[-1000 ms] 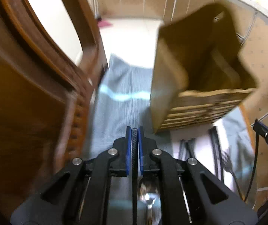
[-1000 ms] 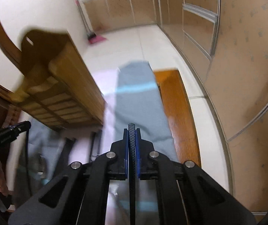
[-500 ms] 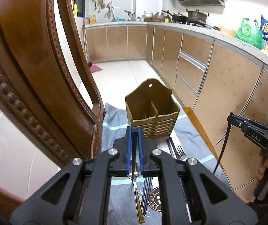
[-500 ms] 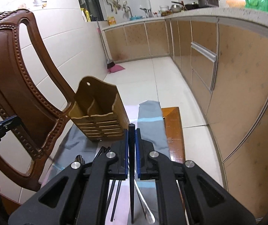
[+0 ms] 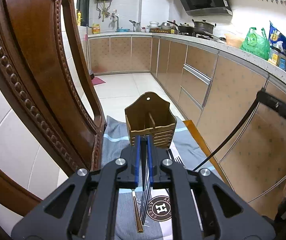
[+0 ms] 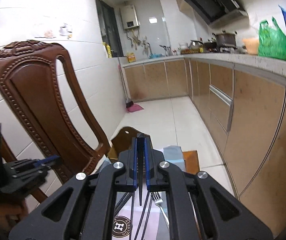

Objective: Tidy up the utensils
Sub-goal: 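Lift the chopsticks and carry them toward the wooden holder with both tools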

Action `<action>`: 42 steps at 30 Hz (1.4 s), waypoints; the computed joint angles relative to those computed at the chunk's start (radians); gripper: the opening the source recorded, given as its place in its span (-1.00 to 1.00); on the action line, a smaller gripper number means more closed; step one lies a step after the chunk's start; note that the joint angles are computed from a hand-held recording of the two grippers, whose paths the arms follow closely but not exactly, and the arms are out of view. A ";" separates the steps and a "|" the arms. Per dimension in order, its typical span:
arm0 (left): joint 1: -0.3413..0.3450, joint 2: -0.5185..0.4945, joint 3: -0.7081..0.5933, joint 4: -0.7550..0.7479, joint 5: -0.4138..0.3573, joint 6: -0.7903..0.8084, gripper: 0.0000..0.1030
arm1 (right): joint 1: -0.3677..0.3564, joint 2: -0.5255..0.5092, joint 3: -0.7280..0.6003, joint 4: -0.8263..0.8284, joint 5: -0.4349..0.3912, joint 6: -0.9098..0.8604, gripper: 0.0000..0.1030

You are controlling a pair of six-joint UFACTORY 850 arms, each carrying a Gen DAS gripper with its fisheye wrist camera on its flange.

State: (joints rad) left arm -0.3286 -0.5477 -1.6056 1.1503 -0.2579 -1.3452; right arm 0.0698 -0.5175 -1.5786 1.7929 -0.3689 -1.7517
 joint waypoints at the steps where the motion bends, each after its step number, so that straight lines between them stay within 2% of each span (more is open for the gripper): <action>1: -0.001 0.007 0.008 0.015 0.002 -0.015 -0.87 | 0.001 0.006 0.006 0.015 -0.003 -0.020 -0.86; 10: 0.013 0.015 0.024 0.067 0.024 -0.075 -0.87 | 0.021 -0.042 -0.035 -0.097 0.041 0.071 -0.86; 17: 0.025 0.013 0.025 0.086 0.039 -0.099 -0.87 | 0.036 -0.038 -0.025 -0.048 0.061 0.021 -0.86; 22: 0.026 0.018 0.036 0.175 0.042 -0.193 -0.87 | 0.042 -0.042 -0.023 -0.007 0.069 -0.019 -0.86; 26: 0.022 0.014 0.035 0.205 0.035 -0.225 -0.87 | 0.047 -0.044 -0.009 0.097 0.075 -0.119 -0.86; 29: 0.020 0.007 0.028 0.201 0.035 -0.217 -0.87 | 0.049 -0.057 -0.021 0.078 0.067 -0.100 -0.86; 32: 0.021 0.006 0.028 0.257 0.035 -0.278 -0.87 | 0.046 -0.061 -0.027 0.071 0.057 -0.098 -0.86; 38: 0.024 0.005 0.026 0.321 0.040 -0.345 -0.87 | 0.044 -0.057 -0.029 0.164 0.050 -0.180 -0.86; 42: 0.030 0.009 0.029 0.359 0.066 -0.385 -0.87 | 0.047 -0.066 -0.076 0.203 0.060 -0.203 -0.86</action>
